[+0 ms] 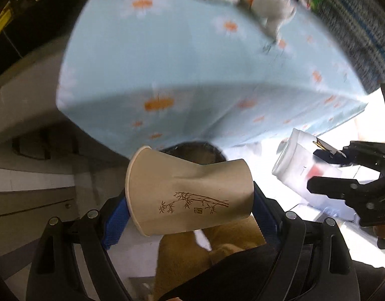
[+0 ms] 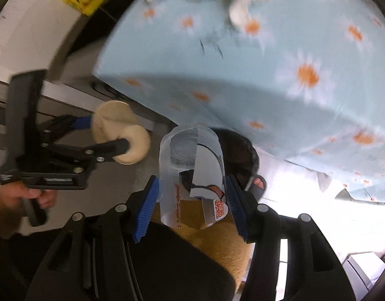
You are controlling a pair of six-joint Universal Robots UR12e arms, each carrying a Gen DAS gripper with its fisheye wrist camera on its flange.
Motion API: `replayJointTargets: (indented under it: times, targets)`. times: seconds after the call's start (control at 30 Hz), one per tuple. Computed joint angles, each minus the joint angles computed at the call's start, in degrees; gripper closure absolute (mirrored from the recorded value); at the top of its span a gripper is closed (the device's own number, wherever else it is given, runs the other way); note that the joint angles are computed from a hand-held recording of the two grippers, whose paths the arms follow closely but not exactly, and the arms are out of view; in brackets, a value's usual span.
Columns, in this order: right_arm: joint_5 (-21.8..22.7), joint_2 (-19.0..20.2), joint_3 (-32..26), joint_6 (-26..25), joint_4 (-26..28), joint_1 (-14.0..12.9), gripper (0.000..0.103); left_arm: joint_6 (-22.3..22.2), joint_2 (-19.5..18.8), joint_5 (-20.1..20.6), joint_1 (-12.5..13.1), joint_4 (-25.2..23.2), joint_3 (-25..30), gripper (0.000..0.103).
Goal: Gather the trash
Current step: 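Lower both cups into the black trash bin and open both grippers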
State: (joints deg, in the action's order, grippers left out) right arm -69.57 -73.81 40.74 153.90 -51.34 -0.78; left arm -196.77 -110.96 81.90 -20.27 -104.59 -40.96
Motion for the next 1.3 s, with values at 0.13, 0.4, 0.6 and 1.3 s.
replayJointTargets:
  times: [0.13,0.4,0.6,1.3]
  targets:
    - [-1.0,-2.1,7.1,1.4,-3.2,0.2,0.048,1.2,1.1,-0.6,-0.1,0.5,-4.4,0.019]
    - [5.0,-4.8,20.7,5.7,-9.5,-0.4,0.048,3.1,4.2,-3.9,0.3,9.0,-17.9,0.019]
    - [4.3,-5.9,29.2,10.8,-15.7,-0.3,0.048,5.6,4.8,-4.4,0.1,13.3,-25.4,0.019]
    - [-0.5,-8.0,32.0,14.4,-16.3,-0.9,0.023,-0.3,6.2,-3.8,0.3,12.9,-30.6,0.006]
